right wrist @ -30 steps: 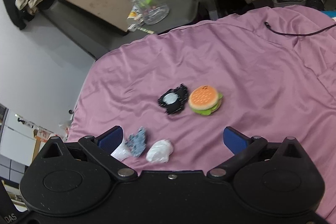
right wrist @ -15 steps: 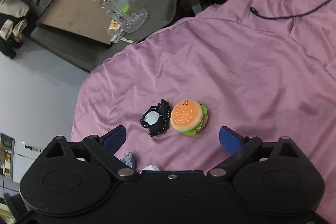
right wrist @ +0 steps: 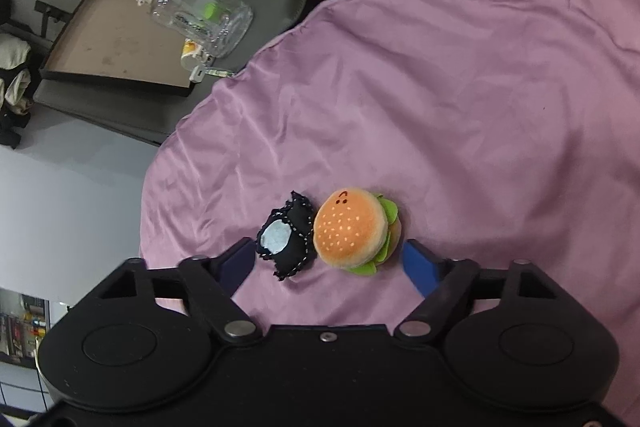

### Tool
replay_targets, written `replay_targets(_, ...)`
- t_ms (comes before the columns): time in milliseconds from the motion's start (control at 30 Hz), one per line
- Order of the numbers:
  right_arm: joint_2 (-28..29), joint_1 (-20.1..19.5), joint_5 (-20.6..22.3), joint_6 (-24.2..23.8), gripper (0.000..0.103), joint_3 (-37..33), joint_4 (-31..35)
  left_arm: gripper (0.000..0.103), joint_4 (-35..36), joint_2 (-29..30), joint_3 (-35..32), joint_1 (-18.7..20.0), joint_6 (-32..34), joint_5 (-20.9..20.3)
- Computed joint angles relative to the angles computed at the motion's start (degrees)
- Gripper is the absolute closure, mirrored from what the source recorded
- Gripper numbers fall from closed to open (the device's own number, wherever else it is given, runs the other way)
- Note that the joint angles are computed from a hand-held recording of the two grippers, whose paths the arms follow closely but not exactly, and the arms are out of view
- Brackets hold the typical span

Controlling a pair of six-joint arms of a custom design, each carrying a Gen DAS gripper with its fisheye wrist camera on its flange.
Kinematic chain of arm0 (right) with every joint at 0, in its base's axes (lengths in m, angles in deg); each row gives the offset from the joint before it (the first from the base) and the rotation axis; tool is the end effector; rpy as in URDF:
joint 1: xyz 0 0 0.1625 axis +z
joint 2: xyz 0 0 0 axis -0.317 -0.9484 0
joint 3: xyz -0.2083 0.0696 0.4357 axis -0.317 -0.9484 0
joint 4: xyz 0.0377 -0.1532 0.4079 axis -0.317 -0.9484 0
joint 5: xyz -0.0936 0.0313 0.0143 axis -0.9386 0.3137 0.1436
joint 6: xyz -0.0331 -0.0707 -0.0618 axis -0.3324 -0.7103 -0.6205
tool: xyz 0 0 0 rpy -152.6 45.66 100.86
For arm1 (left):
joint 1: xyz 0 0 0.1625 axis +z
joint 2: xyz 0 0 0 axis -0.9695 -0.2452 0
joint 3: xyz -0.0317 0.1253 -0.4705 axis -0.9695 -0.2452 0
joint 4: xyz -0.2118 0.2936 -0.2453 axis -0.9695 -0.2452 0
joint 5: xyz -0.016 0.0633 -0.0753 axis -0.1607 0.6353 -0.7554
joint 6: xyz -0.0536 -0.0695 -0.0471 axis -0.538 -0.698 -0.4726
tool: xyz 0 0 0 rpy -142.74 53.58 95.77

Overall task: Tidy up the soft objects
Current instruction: 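Grasp the white wrapped ball with the left gripper while the right grasps the orange burger plush, then carry the white ball with the left gripper while the right carries the burger to the box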

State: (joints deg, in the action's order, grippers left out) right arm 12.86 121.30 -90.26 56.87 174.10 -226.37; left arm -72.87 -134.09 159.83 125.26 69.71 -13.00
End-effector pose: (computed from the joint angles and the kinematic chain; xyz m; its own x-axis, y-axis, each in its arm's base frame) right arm 0.1730 -0.4423 0.1450 -0.7293 0.6553 -0.1966 0.4800 0.2854 -0.8295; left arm -0.2118 -0.5313 0.1267 -0.7739 0.3803 -0.5064 0.4840 0.8709 -0.0856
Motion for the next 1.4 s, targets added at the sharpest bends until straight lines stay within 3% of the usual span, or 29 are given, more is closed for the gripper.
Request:
replay_targets(67,0.5,-0.3,-0.4,0.8,0.045,-0.3,0.1,0.06,0.6,-0.2,-0.2,0.1,0.0,-0.9)
replay_targets(167,0.8,-1.1,-0.9,1.7,0.076,-0.5,1.1,0.06,0.4,-0.7,-0.3,0.4,0.6,-2.7)
replay_targets(333,1.1,0.4,-2.4,0.1,0.088,-0.9,0.1,0.06,-0.4,-3.1,0.4,0.2,0.9,-3.5)
replay_targets(833,0.3,9.3,-11.1,-4.5,0.092,-3.0,3.8,0.06,-0.6,-12.7,2.2,-0.6,1.4,-3.1)
replay_targets(1167,0.8,14.6,-17.1,-4.2,0.092,-5.9,10.3,0.06,1.3,-19.0,2.1,-0.5,1.9,-1.0)
replay_targets(1400,2.3,17.8,-17.5,-7.4,0.092,-9.0,13.0,0.06,2.2,-22.0,1.3,0.5,3.1,0.3)
